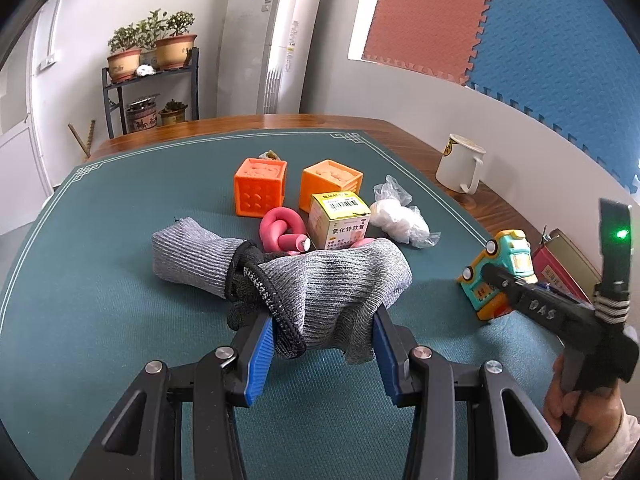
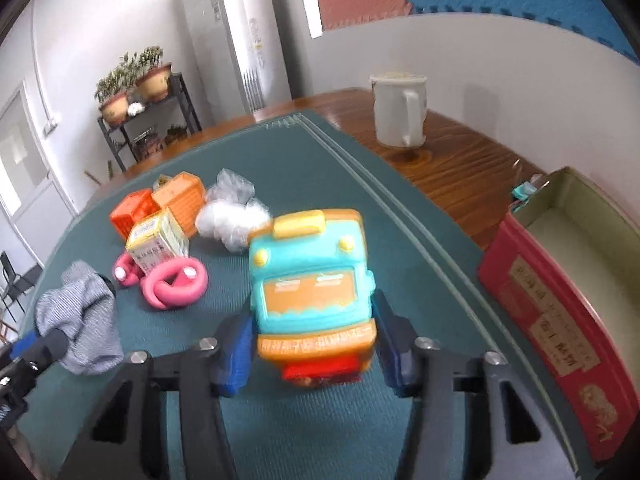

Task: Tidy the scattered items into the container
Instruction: 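Carry the toy bus with the right tool and lower it into the red tin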

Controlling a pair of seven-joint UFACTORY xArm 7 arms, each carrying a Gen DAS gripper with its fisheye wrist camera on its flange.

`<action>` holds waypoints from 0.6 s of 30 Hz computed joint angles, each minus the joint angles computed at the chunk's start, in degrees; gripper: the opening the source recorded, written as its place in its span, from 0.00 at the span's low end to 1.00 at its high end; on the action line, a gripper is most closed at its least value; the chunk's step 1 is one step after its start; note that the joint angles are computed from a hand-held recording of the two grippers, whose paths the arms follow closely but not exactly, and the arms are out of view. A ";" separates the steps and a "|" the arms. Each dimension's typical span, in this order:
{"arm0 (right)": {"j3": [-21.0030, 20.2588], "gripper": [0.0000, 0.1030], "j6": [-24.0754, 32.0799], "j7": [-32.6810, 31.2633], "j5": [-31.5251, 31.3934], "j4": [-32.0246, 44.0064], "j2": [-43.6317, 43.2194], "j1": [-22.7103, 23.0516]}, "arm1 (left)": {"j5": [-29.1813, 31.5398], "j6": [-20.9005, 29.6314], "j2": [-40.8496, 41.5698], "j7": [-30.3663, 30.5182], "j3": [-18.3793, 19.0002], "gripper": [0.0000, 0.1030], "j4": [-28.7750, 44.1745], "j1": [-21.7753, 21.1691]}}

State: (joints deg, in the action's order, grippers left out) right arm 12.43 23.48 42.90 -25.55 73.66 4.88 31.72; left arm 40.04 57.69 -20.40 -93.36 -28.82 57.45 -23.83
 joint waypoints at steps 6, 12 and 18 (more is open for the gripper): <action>0.19 0.53 -5.49 1.10 2.94 -5.57 -5.48 -2.00 | 0.30 -0.13 0.09 0.20 -0.06 0.46 0.15 -0.11; 3.94 0.53 -8.58 12.92 -7.78 -12.74 -17.07 -10.43 | 0.62 -0.24 0.27 0.41 -0.16 0.46 0.39 -0.21; 7.70 0.54 -4.24 18.22 -11.23 -19.34 -28.07 -21.32 | 1.61 0.73 1.81 0.62 -0.82 0.46 2.59 -0.75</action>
